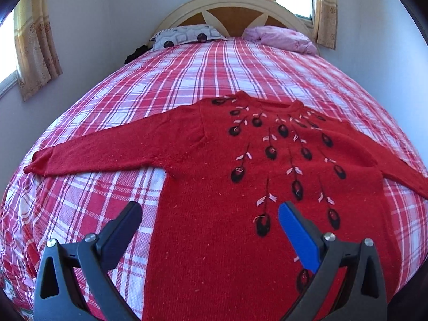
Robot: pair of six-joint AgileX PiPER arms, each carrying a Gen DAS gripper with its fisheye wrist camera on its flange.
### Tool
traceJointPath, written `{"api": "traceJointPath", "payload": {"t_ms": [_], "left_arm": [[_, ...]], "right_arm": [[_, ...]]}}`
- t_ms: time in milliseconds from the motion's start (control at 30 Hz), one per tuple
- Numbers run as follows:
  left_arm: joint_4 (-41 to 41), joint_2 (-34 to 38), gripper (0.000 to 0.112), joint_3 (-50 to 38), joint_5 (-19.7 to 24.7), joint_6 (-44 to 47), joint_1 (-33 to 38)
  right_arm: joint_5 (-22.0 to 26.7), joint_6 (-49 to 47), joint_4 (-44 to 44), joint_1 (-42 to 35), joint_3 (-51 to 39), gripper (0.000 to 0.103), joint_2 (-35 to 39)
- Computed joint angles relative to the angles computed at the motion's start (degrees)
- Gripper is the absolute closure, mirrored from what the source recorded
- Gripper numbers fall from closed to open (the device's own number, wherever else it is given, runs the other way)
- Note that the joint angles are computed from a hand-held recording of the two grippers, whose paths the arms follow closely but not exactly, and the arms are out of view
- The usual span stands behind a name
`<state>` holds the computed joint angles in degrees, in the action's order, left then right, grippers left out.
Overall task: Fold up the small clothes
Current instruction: 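Grasp the red cardigan sleeve cuff with the right gripper and lift it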
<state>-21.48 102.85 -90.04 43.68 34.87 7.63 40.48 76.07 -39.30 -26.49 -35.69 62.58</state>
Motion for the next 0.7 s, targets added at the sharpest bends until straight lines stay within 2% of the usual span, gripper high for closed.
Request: {"api": "traceJointPath", "payload": {"t_ms": [33,67,100,133,200,300,433,500,600,700], "left_arm": [[0.15,0.47,0.009,-0.43,0.13,0.03,-0.05],[0.37,0.83,0.009,-0.66,0.43,-0.05,-0.22],[0.45,1.23,0.009,-0.97,0.85,-0.13,-0.32],[0.46,1.8,0.009,-1.65,1.32,-0.26,-0.36],[0.28,2.29,0.009,-1.87,1.66,-0.14,-0.3],[-0.1,3.12,0.009,-2.59,2.36,0.27,0.08],[-1.34,3.11,0.009,-2.51,1.82,1.68,1.45],[-2.13,3.32,0.009,-2.81,1.35,2.42,2.32],[-2.86,4.71,0.009,-4.8,2.16,2.34,3.55],[-3.63,5.85,0.009,-6.24,3.29,2.07,4.59]], "right_arm": [[2.1,1.59,-2.58,2.3,-0.69,0.039,1.58],[3.65,3.57,-5.36,5.07,-0.79,0.05,2.5],[3.1,3.26,-5.89,5.56,-0.66,0.06,2.53],[3.53,2.91,-6.16,6.37,-0.94,0.064,2.91],[2.38,0.65,-4.79,5.93,-1.35,0.084,3.05],[0.91,-3.93,-1.01,4.2,-2.94,0.095,3.82],[4.87,-7.04,2.91,6.56,-7.28,0.096,3.9],[7.61,-6.19,3.09,10.8,-10.56,0.096,2.66],[13.24,-5.08,1.02,21.34,-19.04,0.096,3.9],[14.76,-7.14,1.84,30.32,-30.5,0.096,8.71]]}}
